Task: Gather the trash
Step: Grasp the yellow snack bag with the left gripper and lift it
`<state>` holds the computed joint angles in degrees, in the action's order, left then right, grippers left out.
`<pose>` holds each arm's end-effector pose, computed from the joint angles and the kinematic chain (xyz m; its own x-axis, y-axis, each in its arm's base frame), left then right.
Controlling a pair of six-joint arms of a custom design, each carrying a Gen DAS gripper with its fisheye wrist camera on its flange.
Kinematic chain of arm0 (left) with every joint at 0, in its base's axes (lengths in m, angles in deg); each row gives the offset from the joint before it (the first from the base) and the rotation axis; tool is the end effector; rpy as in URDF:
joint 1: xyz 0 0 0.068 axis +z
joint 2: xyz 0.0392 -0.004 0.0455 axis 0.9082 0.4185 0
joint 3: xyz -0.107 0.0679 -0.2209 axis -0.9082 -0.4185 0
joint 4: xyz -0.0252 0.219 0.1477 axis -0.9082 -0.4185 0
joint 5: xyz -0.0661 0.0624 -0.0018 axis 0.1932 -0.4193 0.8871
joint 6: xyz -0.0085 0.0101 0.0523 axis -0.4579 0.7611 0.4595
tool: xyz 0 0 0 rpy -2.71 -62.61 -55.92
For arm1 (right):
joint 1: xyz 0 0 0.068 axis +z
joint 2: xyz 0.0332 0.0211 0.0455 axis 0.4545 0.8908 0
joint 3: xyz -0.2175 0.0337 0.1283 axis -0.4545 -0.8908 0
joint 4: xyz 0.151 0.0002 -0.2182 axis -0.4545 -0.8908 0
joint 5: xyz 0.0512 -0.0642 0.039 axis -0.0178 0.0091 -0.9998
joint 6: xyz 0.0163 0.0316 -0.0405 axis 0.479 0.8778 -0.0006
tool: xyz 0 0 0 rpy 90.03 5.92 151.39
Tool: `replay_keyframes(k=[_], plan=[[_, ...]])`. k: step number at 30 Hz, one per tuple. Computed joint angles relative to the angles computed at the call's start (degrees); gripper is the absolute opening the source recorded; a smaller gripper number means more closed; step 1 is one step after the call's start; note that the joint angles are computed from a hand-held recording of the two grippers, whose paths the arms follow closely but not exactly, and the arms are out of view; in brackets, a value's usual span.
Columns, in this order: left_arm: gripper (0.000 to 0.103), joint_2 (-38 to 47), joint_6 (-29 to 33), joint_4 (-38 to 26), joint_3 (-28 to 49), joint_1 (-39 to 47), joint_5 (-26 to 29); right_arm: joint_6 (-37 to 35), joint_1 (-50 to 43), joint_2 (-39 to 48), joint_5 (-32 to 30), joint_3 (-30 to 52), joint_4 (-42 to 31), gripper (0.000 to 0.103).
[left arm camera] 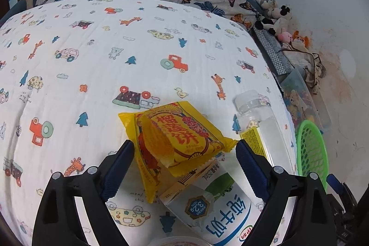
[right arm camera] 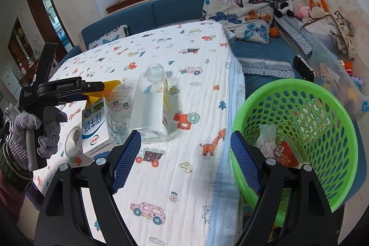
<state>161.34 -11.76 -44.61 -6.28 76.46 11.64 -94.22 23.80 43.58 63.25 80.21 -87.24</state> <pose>0.3365 0.0559 0.1642 -0.8350 -0.2917 -0.4666 -0.1487 0.9360 -0.3190 0.2612 0.0004 0.1723 -0.7276 -0.1364 -0.6723 -0.3611 0.9094 0.2064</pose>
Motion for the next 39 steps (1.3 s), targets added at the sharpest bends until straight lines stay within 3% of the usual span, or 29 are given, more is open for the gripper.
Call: replay_keyframes(k=[11, 29, 31, 34, 39], plan=[[0.089, -0.3, -0.6, -1.6, 1.4, 0.1, -0.2, 0.0, -0.4, 1.5, -0.5, 0.6, 0.2, 0.08], [0.089, 8.6, -4.4, -2.5, 6.9, -1.1, -3.0, 0.6, 2.7, 3.5, -0.5, 2.3, 0.6, 0.08], [0.084, 9.2, -4.4, -2.8, 7.3, -1.1, -3.0, 0.7, 3.2, 3.7, -0.4, 2.5, 0.6, 0.08], [0.07, 9.5, -3.9, -3.2, 7.5, -1.1, -3.0, 0.7, 4.1, 3.9, -0.1, 2.7, 0.5, 0.08], [0.031, 9.0, -2.7, -3.6, 7.1, 0.6, 2.7, 1.0, 6.2, 3.9, 0.0, 3.3, 0.1, 0.08]])
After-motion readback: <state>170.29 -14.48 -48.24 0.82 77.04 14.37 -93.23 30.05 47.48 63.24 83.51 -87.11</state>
